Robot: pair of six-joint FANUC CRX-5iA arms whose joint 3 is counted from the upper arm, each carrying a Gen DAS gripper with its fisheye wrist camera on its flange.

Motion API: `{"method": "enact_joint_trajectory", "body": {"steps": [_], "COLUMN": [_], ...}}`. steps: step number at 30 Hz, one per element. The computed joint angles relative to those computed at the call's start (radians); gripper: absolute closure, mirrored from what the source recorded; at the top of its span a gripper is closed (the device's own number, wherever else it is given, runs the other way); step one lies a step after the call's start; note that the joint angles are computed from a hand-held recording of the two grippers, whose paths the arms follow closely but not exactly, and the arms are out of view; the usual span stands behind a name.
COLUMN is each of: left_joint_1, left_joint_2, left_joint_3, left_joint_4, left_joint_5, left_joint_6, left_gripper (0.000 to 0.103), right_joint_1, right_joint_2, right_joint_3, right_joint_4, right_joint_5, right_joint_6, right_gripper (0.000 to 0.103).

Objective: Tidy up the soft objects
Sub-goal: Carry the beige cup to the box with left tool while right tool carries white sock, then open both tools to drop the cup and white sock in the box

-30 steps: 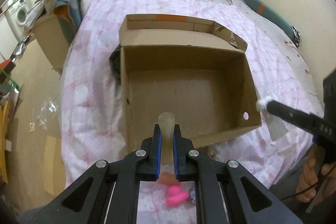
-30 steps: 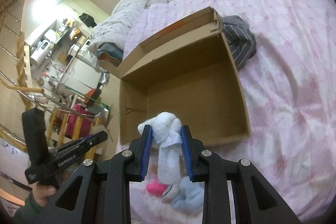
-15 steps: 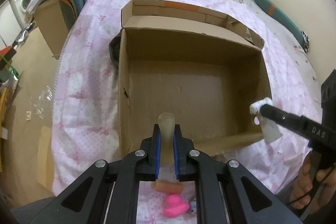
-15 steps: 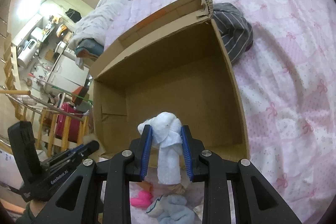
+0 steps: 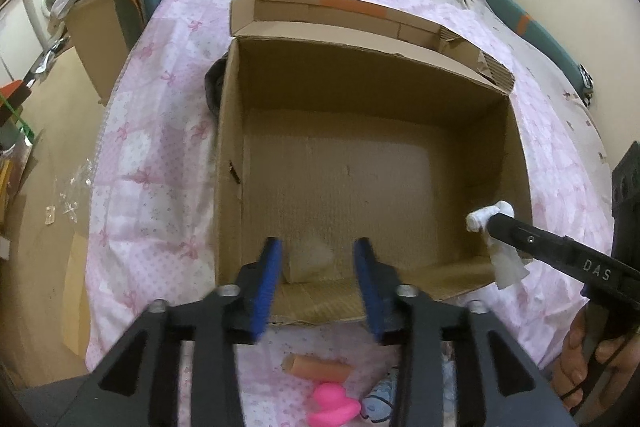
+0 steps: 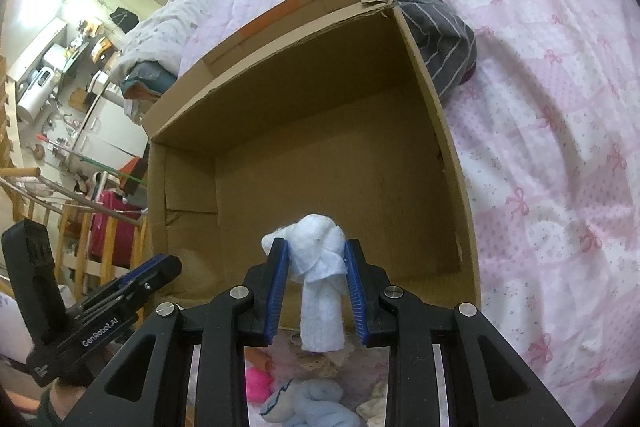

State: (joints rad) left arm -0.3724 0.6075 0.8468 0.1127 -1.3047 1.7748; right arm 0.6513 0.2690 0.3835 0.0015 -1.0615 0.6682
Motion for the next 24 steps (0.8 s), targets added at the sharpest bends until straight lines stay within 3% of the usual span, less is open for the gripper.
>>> {"method": "enact_joint_trajectory", "body": {"steps": [1, 2, 5, 6, 7, 8, 16, 19, 24], "left_joint_1": [-0.002, -0.006, -0.012, -0.014, -0.017, -0.017, -0.012, -0.024, -0.019], "left_joint_2": [-0.006, -0.018, -0.031, -0.033, -0.035, -0.039, -0.099, -0.118, -0.155], "left_joint_3": [-0.007, -0.023, -0.04, -0.04, -0.041, -0.045, -0.105, -0.108, -0.158], "left_joint_4": [-0.004, -0.011, -0.016, -0.023, -0.032, -0.038, -0.026, -0.071, -0.08], "left_joint_5": [0.009, 0.027, 0.046, 0.045, 0.045, 0.046, 0.098, 0.097, 0.098], "left_joint_6": [-0.001, 0.001, -0.015, -0.017, -0.016, -0.013, 0.01, 0.016, 0.093], "left_gripper": [0.046, 0.042, 0.042, 0.042, 0.042, 0.042, 0.042, 0.042, 0.041], "right_joint_1": [0.001, 0.003, 0.003, 0.004, 0.007, 0.016, 0.031, 0.05, 0.098], "right_joint_2": [0.0, 0.001, 0.002, 0.005, 0.004, -0.005, -0.057, -0.093, -0.184], "right_joint_3": [-0.001, 0.0, 0.003, 0.008, 0.005, -0.013, -0.068, -0.102, -0.21], "right_joint_4": [0.002, 0.004, 0.01, 0.015, 0.029, 0.061, 0.107, 0.126, 0.221], "right_joint_5": [0.0, 0.001, -0.003, -0.012, -0.009, 0.01, 0.041, 0.047, 0.085], "right_joint_6": [-0.001, -0.004, -0.011, -0.017, -0.028, -0.05, -0.068, -0.088, -0.203], "right_gripper": [0.073, 0.073, 0.065, 0.057, 0.035, 0.026, 0.026, 0.026, 0.026]}}
